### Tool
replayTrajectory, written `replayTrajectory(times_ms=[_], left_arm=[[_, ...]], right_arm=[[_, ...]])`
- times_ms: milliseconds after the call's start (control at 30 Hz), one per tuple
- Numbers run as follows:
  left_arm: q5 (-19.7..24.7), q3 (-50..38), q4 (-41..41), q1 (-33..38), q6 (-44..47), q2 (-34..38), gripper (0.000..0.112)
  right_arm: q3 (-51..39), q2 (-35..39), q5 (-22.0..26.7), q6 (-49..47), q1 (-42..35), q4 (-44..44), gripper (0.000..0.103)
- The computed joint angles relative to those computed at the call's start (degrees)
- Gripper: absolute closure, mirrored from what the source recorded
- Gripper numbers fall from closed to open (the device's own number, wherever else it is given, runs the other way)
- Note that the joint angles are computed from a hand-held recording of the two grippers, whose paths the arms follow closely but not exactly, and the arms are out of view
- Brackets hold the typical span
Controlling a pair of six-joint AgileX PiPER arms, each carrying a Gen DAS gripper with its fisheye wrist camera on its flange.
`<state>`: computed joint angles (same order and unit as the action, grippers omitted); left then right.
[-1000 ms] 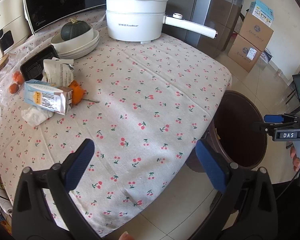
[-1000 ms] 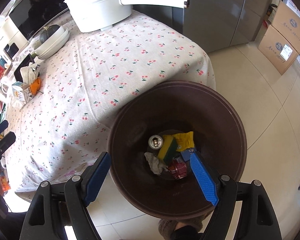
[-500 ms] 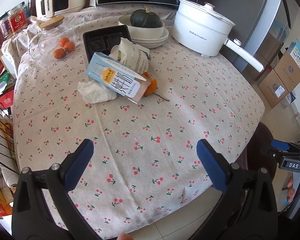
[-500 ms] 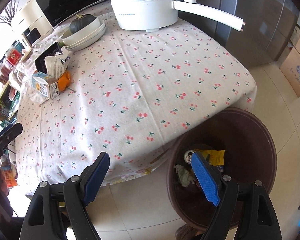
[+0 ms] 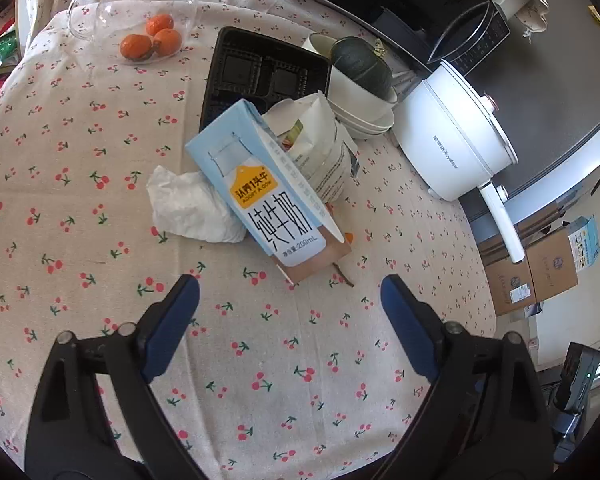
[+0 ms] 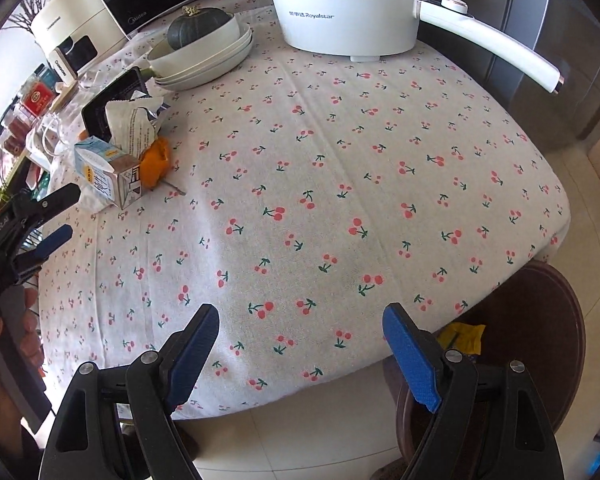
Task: Collect trash
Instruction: 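Return both tools to the table and grasp the milk carton with the left tool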
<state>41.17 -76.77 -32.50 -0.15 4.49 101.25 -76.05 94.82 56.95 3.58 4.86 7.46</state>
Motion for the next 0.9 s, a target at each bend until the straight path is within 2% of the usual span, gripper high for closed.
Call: replayTrajectory(times_ms=[233, 267, 333, 367, 433, 600, 900], left_arm=[[-5.8, -3.8, 0.2, -2.3, -5.5, 5.5, 0.028], [-6.0, -4.2, -0.2, -2.1, -5.6, 6.2, 0.030], [-5.7, -4.4, -1.4, -1.6, -5.8, 7.2, 0.044], [-5.5, -4.0, -2.9, -1.0, -5.0, 7.2, 0.047], [-4.7, -3.4, -5.1, 0.1, -3.1, 6.8, 0.052], [-1.8, -2.3, -1.5, 0.9, -0.8, 3.6, 0.055], [6.8, 0.1, 3.1, 4.3, 5.9, -4.3, 0.058]], right_arm=[[-1.3, 2.4, 0.3, 1.0, -0.1, -4.1, 0.018], [-1.2, 2.4, 0.3, 0.8, -0.2, -4.0, 0.018], [-0.9, 2.3, 0.4, 0.5, -0.4, -3.9, 0.018], [-0.7, 2.2, 0.4, 0.4, -0.4, -4.1, 0.018], [-0.4, 2.0, 0.4, 0.4, -0.3, -4.3, 0.018], [-0.5, 2.2, 0.2, 1.2, 0.3, -4.4, 0.018], [-0.5, 2.9, -0.8, 4.3, 4.3, -4.5, 0.018]])
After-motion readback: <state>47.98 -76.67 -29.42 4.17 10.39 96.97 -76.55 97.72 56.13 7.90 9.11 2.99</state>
